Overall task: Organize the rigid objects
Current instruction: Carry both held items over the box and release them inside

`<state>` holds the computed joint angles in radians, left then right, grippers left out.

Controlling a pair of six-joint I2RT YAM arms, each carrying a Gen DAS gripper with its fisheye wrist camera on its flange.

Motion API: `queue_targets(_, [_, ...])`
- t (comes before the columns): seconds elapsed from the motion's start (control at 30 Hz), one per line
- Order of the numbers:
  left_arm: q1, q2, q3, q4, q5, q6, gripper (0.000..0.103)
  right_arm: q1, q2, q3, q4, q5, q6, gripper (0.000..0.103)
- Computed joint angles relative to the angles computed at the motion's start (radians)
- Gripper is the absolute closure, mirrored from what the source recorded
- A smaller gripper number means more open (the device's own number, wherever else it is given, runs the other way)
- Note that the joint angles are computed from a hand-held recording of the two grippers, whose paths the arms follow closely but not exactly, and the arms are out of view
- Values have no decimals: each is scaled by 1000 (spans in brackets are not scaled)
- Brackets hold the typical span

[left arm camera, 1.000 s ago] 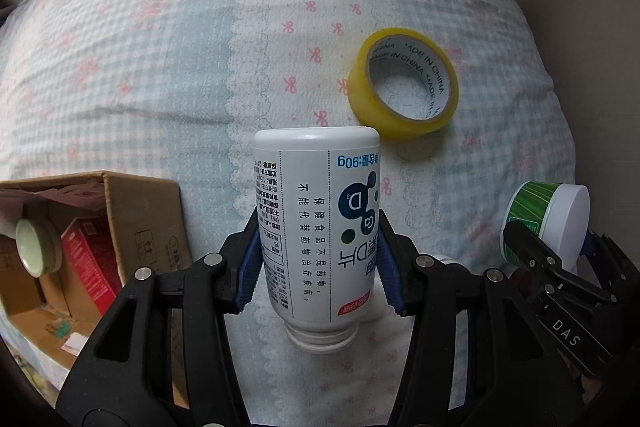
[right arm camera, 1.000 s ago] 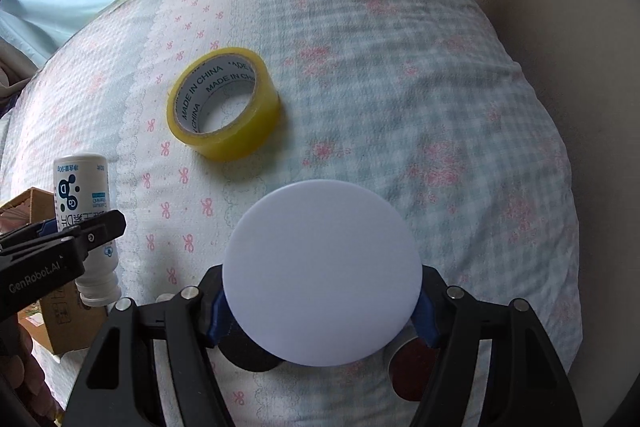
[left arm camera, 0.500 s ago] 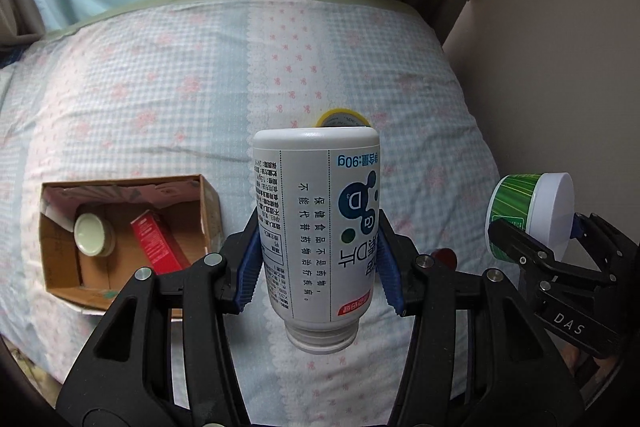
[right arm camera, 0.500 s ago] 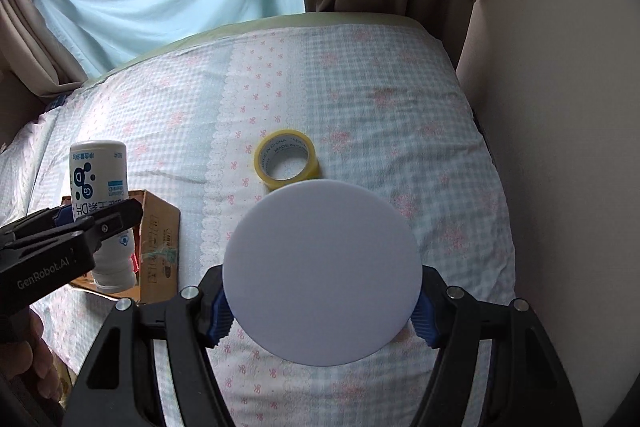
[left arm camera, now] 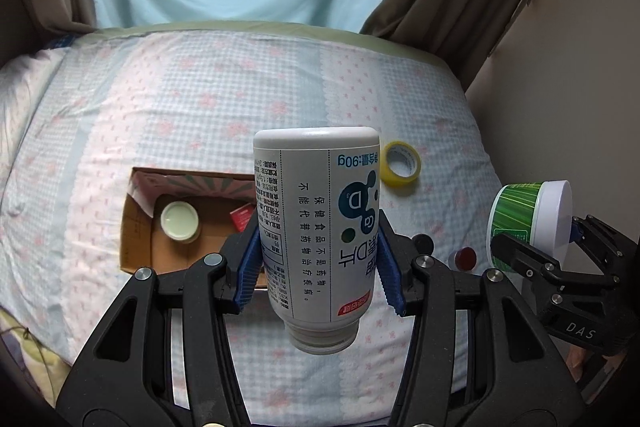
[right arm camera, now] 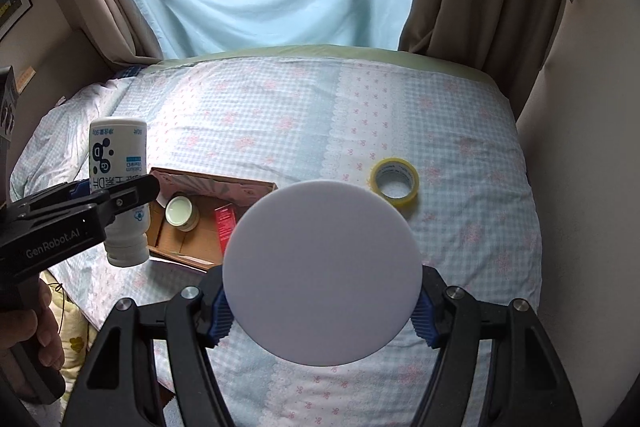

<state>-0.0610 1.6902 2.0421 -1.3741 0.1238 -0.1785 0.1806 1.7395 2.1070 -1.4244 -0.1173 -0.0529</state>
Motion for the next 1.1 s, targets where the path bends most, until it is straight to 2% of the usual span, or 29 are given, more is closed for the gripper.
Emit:
queue_targets(0.23, [322, 1, -19, -65, 170, 315, 56, 245, 52, 70, -10, 116, 277, 37])
queue_targets(0.47, [518, 160, 78, -141, 238, 591, 56, 396, 201, 193, -42, 172, 519, 37])
queue_targets(0.67, [539, 241, 36, -81, 206, 745, 56, 448, 319, 253, -45, 162, 602, 37])
queue_targets(1.1, [394, 315, -177, 109, 112, 840, 56, 370, 450, 118, 88, 51, 610, 37])
